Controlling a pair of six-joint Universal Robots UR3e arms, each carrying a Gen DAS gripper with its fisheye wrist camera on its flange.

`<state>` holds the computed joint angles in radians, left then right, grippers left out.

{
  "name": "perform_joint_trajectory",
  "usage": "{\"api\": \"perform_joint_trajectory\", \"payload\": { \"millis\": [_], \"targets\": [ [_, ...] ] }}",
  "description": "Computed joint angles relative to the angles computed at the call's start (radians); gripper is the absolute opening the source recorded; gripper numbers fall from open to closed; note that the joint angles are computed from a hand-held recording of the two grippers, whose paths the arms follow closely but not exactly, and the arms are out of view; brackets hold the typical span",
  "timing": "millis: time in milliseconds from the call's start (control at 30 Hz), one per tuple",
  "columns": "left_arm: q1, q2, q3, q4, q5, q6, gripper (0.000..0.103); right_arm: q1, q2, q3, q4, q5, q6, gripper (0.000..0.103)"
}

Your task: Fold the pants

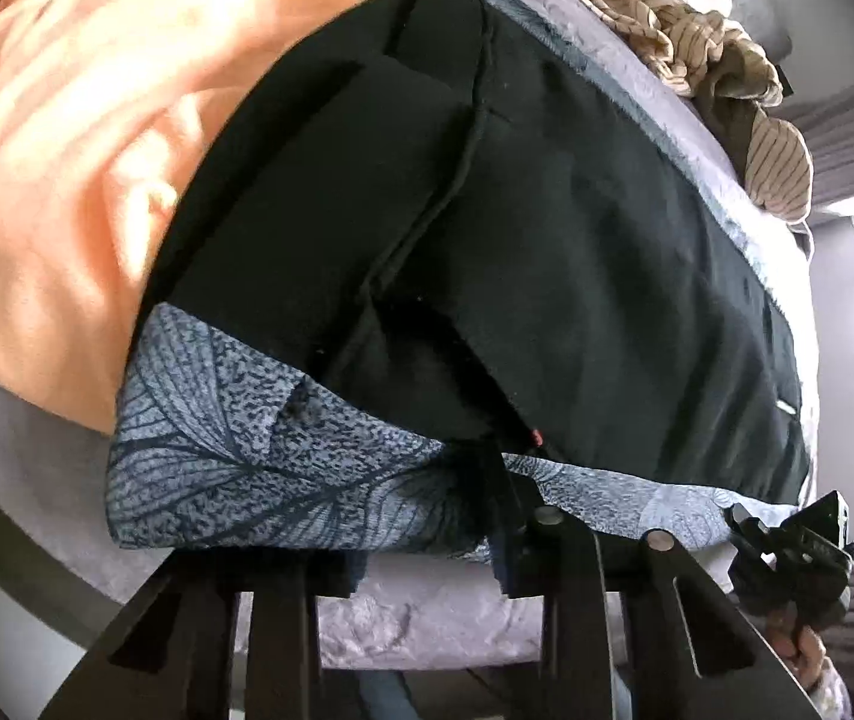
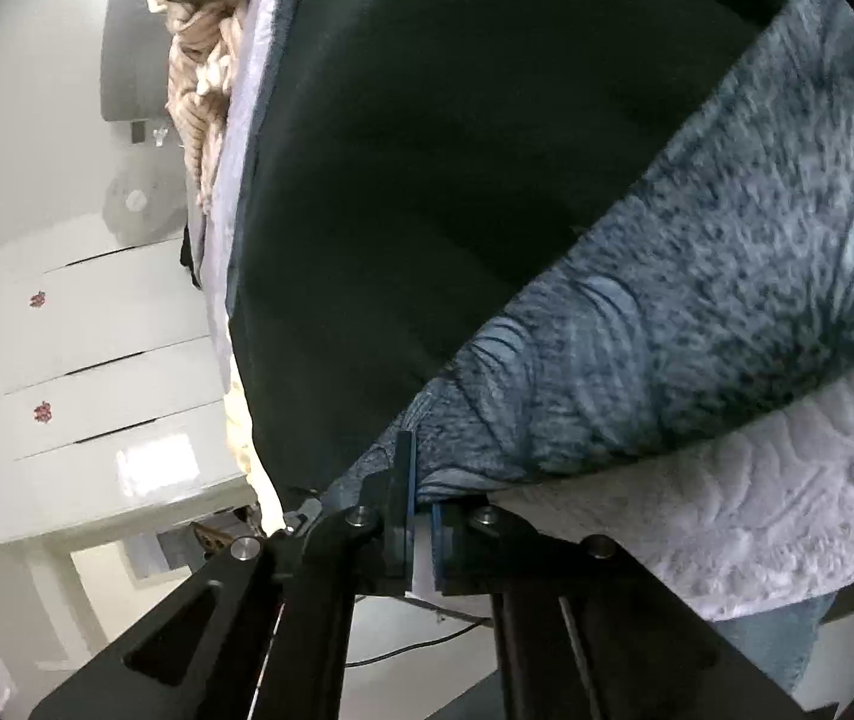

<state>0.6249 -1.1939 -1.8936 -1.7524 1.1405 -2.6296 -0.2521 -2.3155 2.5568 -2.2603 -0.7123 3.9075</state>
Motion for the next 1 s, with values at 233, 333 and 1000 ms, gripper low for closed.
{"api": "perform_joint_trajectory", "payload": {
  "millis": [233, 333, 1000],
  "targets": [
    [-0.064, -0.072, 0.273, -0.044, -0.086, -0.124, 0.027, 0.024, 0.198, -0.394, 0.167, -0.026, -0.202, 0.004],
    [-0.178, -0.190, 0.380, 0.113, -0.078, -0.254, 0.027, 0.003, 0.379, -0.611, 0.203, 0.003, -0.302, 0.004],
    [-0.523, -0.998, 0.970, 0.655, 0.422, -0.595, 0.086, 0.085, 1.456, -1.645, 0.271, -0.135, -0.380, 0.079]
  ]
}}
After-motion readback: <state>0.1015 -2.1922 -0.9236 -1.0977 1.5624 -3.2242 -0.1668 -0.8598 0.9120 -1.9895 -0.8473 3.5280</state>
